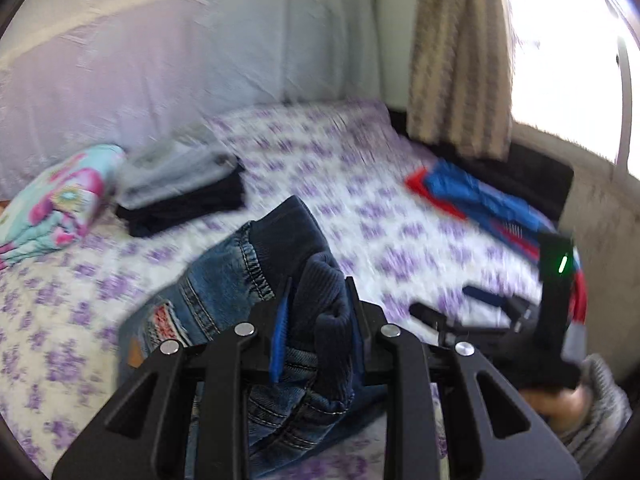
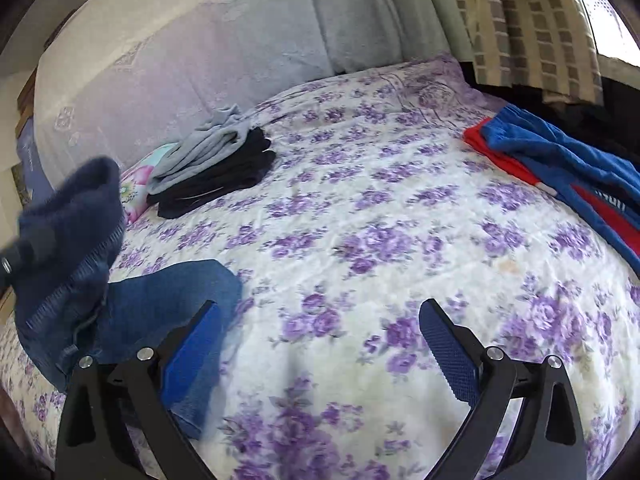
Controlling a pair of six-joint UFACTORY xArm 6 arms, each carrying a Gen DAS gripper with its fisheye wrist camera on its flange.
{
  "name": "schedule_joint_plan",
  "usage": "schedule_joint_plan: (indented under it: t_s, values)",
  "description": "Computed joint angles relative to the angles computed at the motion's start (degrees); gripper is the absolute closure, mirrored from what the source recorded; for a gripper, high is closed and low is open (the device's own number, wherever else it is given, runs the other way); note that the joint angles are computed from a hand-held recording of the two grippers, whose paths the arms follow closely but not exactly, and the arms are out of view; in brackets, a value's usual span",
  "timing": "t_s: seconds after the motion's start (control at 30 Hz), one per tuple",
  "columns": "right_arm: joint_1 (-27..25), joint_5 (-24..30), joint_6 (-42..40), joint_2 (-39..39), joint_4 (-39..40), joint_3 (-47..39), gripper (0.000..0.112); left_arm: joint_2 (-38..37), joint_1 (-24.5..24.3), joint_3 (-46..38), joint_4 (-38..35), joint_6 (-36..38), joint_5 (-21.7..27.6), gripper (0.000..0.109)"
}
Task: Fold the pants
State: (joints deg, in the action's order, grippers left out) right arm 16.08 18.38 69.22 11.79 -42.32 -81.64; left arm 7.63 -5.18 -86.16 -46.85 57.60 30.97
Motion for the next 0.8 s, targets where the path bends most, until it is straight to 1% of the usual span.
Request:
schedule_joint_plan:
  t_s: [0.07, 0.1, 0.13, 0.17, 0.2, 0.23, 0.27, 0.33, 0.37, 0.43, 0.47, 0.53, 0.57, 0.63, 0.7, 0.77, 0.8]
  values:
    - [-1.4, -3.2, -1.1, -0.4, 4.7, 2.4, 0.013, 1.3, -2.0, 1.9, 3.5, -1.3, -1.0, 0.085]
    - [-1.9, -4.8, -2.0, -0.3, 7.6, 3.1, 0.013, 1.5, -2.8, 3.1, 3.6, -1.0, -2.7, 0.084]
    - [-2.1, -5.8, -2.3, -0.2, 9.1, 3.5, 0.013, 0.9, -3.6, 4.9, 2.1, 1.5, -5.5, 0.083]
    - [-2.3, -6.3, -2.3, 0.0, 9.3, 3.5, 0.013, 0.3, -3.8, 5.7, 0.7, 3.9, -5.9, 0.077]
    - [-2.2, -6.2, -2.5, 0.2, 9.2, 3.3, 0.013, 0.1, -3.3, 5.5, -0.4, 4.9, -3.9, 0.066]
    - [-2.1, -6.0, -3.1, 0.4, 9.4, 3.0, 0.013, -0.1, -2.1, 4.4, -2.7, 5.6, 0.5, 0.06]
    - [-2.0, -5.9, -3.7, 0.6, 9.7, 2.8, 0.013, -0.1, -0.4, 2.9, -5.3, 5.5, 5.8, 0.05]
    - [-2.0, -6.0, -3.8, 0.5, 9.8, 2.8, 0.013, -0.8, 2.2, 2.1, -9.7, 5.7, 11.2, 0.043]
    - [-1.9, -5.9, -4.2, 0.6, 10.3, 2.7, 0.013, -1.8, 3.0, 2.6, -11.1, 5.4, 11.3, 0.039]
    - [-1.6, -4.7, -3.9, 0.5, 9.5, 2.1, 0.013, -2.9, 5.3, 2.6, -14.2, 4.7, 11.1, 0.033]
    - [-1.4, -4.1, -1.8, 0.4, 6.5, 1.3, 0.013, -2.9, 6.4, 2.2, -14.4, 3.0, 10.0, 0.03]
    - [-0.6, -3.1, 0.8, 0.2, 0.6, -1.2, 0.013, -2.2, 8.0, 0.8, -13.1, -1.0, 7.5, 0.03]
    - [0.1, -2.7, -0.2, 0.8, -0.7, -3.5, 0.013, -1.2, 8.5, -0.4, -10.9, -4.0, 5.9, 0.03]
    - [1.7, -2.0, -3.9, 2.6, -1.1, -8.1, 0.013, 1.2, 8.7, -2.6, -3.3, -11.3, 2.2, 0.03]
    - [3.8, 0.5, -9.2, 5.4, -1.1, -14.0, 0.013, 2.4, 8.9, -3.1, 1.5, -15.0, 0.8, 0.03]
    - [6.0, 5.1, -14.7, 8.9, -0.8, -19.6, 0.013, 2.5, 8.9, -2.0, 3.7, -15.1, 0.3, 0.03]
    - [7.0, 8.0, -18.4, 10.8, 1.1, -22.1, 0.013, 2.1, 8.6, -0.7, 4.6, -14.2, -0.7, 0.03]
